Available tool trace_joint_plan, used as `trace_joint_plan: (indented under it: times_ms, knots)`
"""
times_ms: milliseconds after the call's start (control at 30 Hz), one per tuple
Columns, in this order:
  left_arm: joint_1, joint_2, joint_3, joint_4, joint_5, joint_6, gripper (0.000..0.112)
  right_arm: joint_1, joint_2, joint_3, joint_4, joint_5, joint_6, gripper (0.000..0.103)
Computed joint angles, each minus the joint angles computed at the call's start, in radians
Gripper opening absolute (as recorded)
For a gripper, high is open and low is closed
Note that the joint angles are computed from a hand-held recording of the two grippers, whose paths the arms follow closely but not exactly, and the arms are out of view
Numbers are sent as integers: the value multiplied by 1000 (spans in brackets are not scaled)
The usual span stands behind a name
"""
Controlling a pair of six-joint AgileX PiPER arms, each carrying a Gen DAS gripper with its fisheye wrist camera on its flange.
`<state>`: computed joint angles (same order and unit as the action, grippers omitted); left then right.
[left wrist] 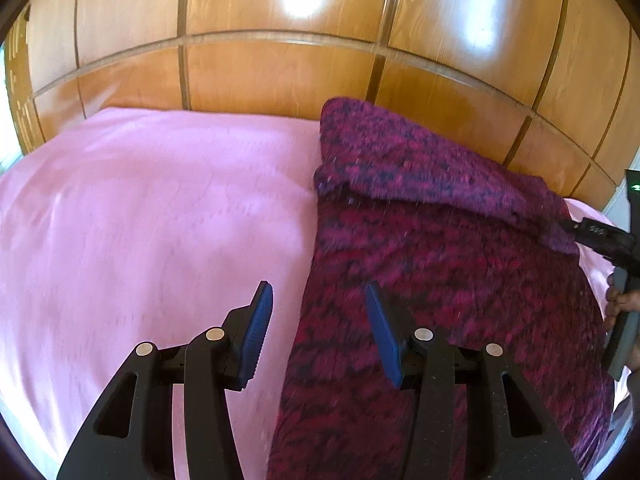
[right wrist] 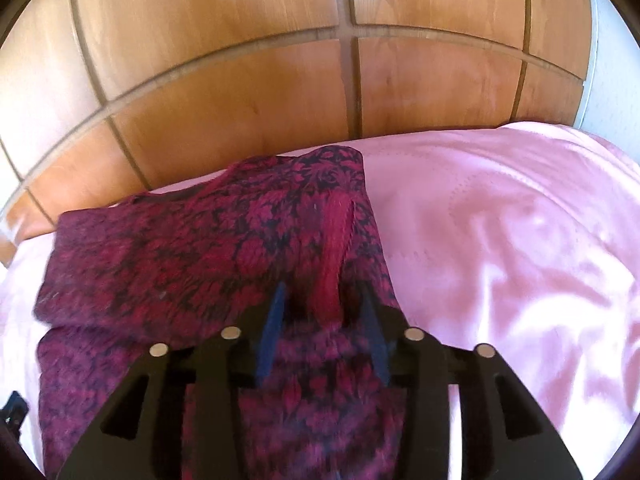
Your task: Fold small clothes
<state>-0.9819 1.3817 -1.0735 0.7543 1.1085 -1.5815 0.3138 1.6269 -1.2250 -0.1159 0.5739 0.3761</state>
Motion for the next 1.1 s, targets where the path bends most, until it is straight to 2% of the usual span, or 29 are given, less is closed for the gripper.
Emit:
trace_joint_plan:
  times_ms: [33, 167, 333, 433, 500, 600, 733, 800, 967, 1100]
  knots:
    - [-7, -9, 14, -5, 0, -7, 48, -7, -31, 27, 33, 0, -35, 48]
    - [-45, -52, 76, -28, 0, -50, 48, -66, -137, 135, 215, 26, -223, 52]
    - [-111, -98, 133, -37, 9, -99, 48, -123, -285, 297, 362, 67, -370, 54]
    - [-160, -123, 159, -40, 28, -117, 57, -135, -376, 373, 375, 104, -398, 54]
    - [-201, -137, 172, -30, 58, -136, 57, -156, -426, 414, 388, 126, -418, 54]
    - [-221, -160, 183, -35, 64, -146, 57, -201, -484, 459, 423, 158, -445, 54]
    - [-207, -170, 166, -24, 38, -128, 57, -269, -483, 451, 574, 151, -541, 53]
    - [-184, -157, 142, -15, 26, -103, 57, -261, -451, 422, 630, 133, -556, 52]
    - [-96, -112, 65, -3, -19, -7, 57, -171, -295, 276, 648, 32, -476, 49]
    - [-18, -60, -11, 18, -62, 93, 57, -144, -163, 144, 616, -6, -394, 48]
